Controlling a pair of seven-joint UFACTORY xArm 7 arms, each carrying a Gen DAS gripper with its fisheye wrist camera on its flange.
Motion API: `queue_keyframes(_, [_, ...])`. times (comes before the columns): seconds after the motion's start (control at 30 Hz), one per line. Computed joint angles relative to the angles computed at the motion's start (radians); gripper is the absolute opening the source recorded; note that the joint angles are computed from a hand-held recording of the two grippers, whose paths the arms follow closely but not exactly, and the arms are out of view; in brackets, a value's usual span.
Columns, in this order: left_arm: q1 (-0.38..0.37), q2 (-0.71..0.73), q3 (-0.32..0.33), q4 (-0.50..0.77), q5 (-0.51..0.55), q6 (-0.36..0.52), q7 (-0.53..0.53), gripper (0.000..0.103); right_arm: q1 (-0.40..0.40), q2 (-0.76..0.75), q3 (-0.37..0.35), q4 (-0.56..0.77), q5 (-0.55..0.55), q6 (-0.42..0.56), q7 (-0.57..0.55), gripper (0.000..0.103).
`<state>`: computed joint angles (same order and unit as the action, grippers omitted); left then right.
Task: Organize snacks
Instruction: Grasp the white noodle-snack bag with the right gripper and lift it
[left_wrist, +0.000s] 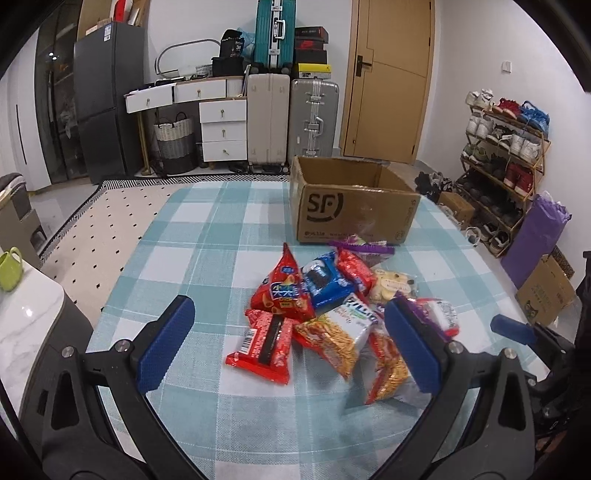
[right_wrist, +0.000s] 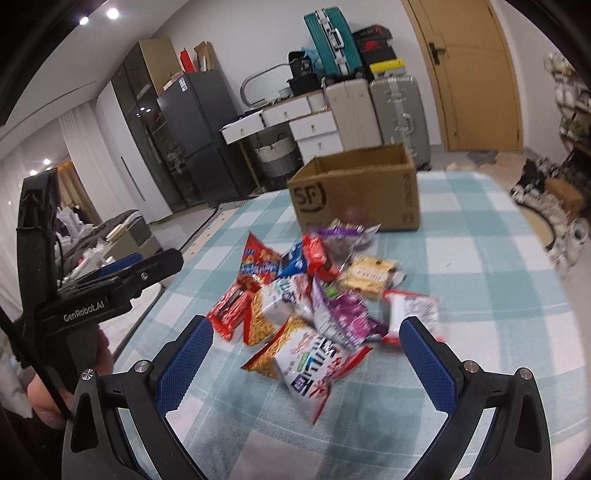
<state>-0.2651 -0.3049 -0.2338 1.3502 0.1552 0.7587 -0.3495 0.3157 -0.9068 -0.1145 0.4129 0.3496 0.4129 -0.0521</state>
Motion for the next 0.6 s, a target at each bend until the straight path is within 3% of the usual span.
queue_keyframes(0.43, [0.02,0.037,0.053,-0.068,-0.042,-0.062,0.048,0.103,0.088,0.207,-0.058,0.024,0.14,-0.005,-0.051,0.103])
queue_keyframes(0.6, [0.036,0.046,0.06,-0.082,-0.042,-0.059,0.041,0.103,0.099,0.265,-0.047,0.045,0.19,-0.014,-0.078,0.095])
